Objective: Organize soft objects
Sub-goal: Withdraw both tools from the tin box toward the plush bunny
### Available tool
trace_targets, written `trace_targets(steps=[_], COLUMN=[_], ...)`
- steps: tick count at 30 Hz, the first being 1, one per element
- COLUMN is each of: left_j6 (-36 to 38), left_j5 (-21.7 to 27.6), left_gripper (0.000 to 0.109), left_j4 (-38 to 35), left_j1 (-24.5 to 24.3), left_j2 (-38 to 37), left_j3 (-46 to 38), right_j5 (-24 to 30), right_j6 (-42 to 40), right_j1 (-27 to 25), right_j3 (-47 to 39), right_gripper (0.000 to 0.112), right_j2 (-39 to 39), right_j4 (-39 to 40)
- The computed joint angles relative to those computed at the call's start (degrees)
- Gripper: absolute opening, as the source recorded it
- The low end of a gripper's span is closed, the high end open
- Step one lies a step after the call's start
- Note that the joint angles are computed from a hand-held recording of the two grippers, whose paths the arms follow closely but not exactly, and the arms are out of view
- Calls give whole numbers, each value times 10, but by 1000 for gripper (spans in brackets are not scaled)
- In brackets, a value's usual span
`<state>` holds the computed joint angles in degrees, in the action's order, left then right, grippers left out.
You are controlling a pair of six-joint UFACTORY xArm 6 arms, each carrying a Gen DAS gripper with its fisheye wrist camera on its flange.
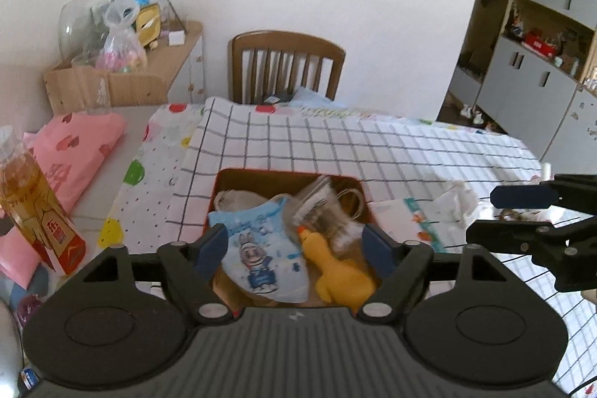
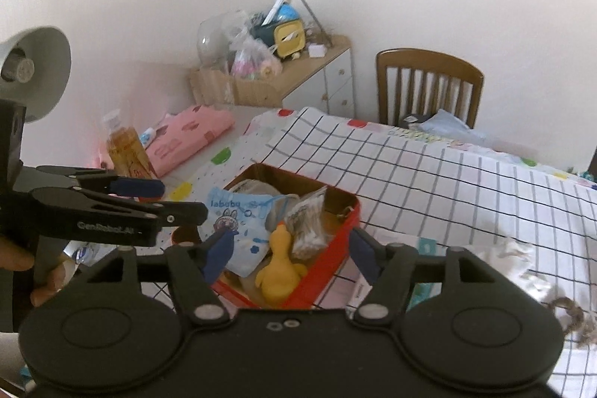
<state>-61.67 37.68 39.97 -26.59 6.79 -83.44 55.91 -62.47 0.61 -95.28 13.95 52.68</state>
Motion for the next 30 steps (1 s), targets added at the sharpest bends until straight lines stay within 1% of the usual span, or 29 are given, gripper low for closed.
trace_targets(steps=[4,6,10,15,17,19,21,24,30], left_j6=[2,3,12,18,24,30,33,38,56], left_j5=[5,6,-4,-17,-22,-23,-30,-40,-24], left_gripper=[82,85,85,90,91,94,100,101,101], left_j4=[11,16,8,-3,-8,-12,-13,-15,-21], left_j1=[-15,-23,-34,-48,-53,-58,-62,-67,-84], left_j2=[5,12,27,57,74,93,110,146,234], left_j3=[-19,-31,-53,-89,-109,-134,-154,-195,-306], right_j5=[-6,-9,-15,-30,-35,-39,-43,-47,-66], right_j6=[-13,-18,-29,-30,-29,-32,-33,-34,-32], right_j1=[-22,-34,-61,-91,-102,-113,-124,-139,-161], right_j3=[22,32,55,73,74,75,73,66,42], right_gripper=[75,78,84,89,91,93,95,97,99], right_j2=[-19,-28,-45,-56,-55,-54,-49,-40,-8], right_j4=[17,26,42,51,52,56,56,53,36])
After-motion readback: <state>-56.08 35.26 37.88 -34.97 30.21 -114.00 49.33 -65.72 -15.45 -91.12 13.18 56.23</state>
